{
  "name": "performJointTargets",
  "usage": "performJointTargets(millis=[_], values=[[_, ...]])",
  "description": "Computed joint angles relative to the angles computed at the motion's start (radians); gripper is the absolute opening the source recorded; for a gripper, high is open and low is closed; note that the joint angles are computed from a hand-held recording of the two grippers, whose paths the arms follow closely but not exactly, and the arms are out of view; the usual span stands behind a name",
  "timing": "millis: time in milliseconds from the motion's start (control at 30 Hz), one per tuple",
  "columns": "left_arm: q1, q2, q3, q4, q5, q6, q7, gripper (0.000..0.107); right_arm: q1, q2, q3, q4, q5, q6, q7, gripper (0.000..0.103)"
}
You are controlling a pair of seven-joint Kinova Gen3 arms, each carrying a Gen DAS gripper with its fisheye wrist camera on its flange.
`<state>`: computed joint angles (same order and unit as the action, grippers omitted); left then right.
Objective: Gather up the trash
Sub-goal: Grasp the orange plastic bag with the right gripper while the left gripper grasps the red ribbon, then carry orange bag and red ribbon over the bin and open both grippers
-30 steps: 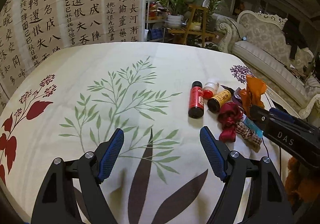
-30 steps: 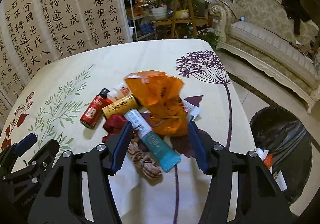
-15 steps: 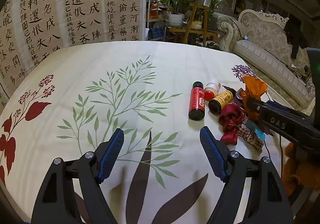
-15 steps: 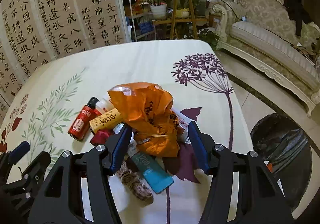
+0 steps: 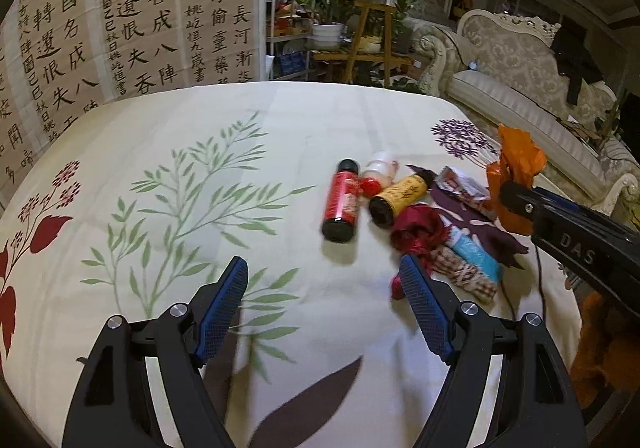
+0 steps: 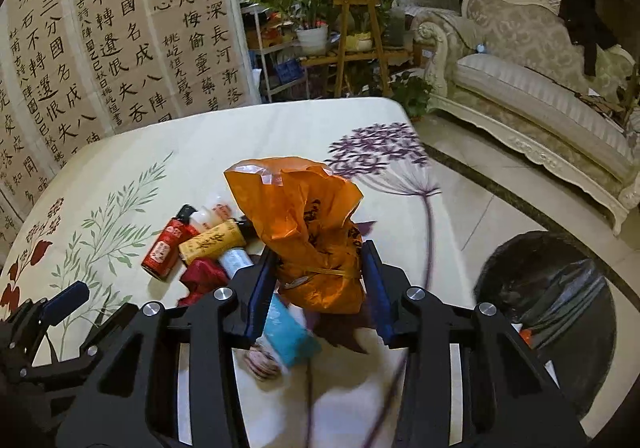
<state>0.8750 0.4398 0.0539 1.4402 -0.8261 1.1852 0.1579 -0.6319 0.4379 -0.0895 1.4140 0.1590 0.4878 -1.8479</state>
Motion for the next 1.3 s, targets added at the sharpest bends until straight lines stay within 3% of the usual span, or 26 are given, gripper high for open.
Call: performJointTargets(millis=[267,400,600,667,1000,1300], values=[[-0.024,0.037,-0.003,-0.052,0.038,-0.049,-0.074,0.076,0.056,-0.036,0.011,0.068,-0.017,-0.022,-0.009,0.041],[-0.029,0.052,-0.013,-0.074,0.064,-0.067,-0.114,0.069,0.085,-0.044,0.004,0.092,-0.032,-0.035,-0.006,0.041],[-0.042,0.060,-0.026,-0.082,0.116,-0.103,-0.167,0.046,0.127,-0.042,-0.020,0.103,-0.069,-0.046,0.030,0.041],[-0.039,0.056,-0.029,-0.071,0.116,-0.124,-0.177,0.027,0.132,-0.043,-0.023,0.106,-0.080,-0.049,0.038,0.041],[0.018,0.041,-0.049,-0.055,0.062,-0.118,-0.120,0.021,0.140,-0.075,-0.017,0.152,-0.098,-0.075,0.052,0.041],[0.067,0.053,-0.033,-0.106,-0.012,-0.097,-0.089,0.021,0.107,-0.138,0.054,0.240,-0.010,-0.106,-0.045,0.041]])
